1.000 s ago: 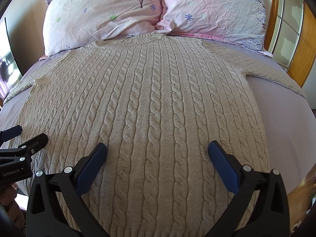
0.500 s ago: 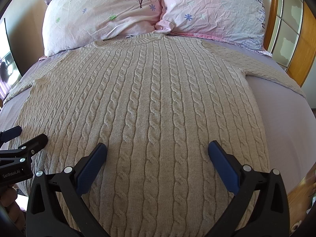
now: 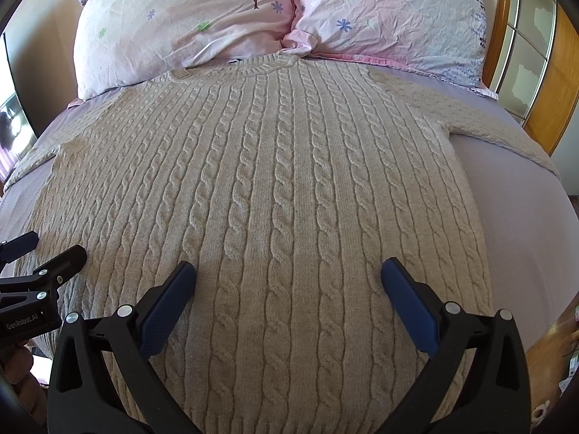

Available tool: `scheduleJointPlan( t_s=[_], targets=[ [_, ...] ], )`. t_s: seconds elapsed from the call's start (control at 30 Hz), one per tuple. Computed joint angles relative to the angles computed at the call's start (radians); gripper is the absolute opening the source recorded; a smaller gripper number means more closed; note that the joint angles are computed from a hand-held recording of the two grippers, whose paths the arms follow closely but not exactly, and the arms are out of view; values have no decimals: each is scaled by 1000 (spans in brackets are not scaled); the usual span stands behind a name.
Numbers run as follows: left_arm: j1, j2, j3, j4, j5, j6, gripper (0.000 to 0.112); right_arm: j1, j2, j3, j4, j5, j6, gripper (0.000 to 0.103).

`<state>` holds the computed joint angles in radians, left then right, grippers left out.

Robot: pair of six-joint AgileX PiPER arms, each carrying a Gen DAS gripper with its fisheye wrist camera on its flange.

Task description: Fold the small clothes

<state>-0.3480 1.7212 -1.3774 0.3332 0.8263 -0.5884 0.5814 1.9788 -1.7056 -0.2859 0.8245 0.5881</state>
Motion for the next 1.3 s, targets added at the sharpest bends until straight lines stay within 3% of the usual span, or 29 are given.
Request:
scheduleJointPlan(
  t_s=[0.33, 0.47, 0.6, 0.73, 0.83, 0.97, 1.0, 1.03, 1.1, 1.17, 1.23, 1.3],
  targets=[
    [9, 8, -7, -10, 0, 21, 101, 11, -3, 5, -12, -8, 12, 102],
    [5, 4, 1, -2, -7, 12, 101, 8, -22, 44, -16, -53, -6, 102],
    [6, 1, 1, -17, 3, 34, 101, -22, -42, 85, 63, -123, -151, 102],
    [6, -10, 18, -15, -16, 43, 101, -71, -39, 70, 238, -109, -397, 102],
    [18, -24, 47, -23, -72, 77, 101, -171, -77, 97, 453, -144, -585, 98],
    [77, -41, 63, -131, -141, 188, 101, -441, -100, 73, 553, -227, -479, 97],
    [92, -47, 72, -153, -160, 205, 101, -501, -79, 43, 540, -225, -411, 92],
    [120, -56, 83, -191, -194, 232, 101, -553, -45, -10, 492, -197, -311, 80],
    [183, -72, 99, -294, -263, 321, 101, -673, 84, -204, 413, -68, -118, 60],
    [241, -96, 133, -423, -349, 445, 101, -778, 227, -398, 445, 31, -28, 56],
    [301, -144, 216, -623, -519, 614, 101, -839, 349, -575, 482, 114, 26, 44],
    [348, -162, 252, -796, -605, 738, 101, -891, 441, -699, 537, 132, 55, 35]
  ],
)
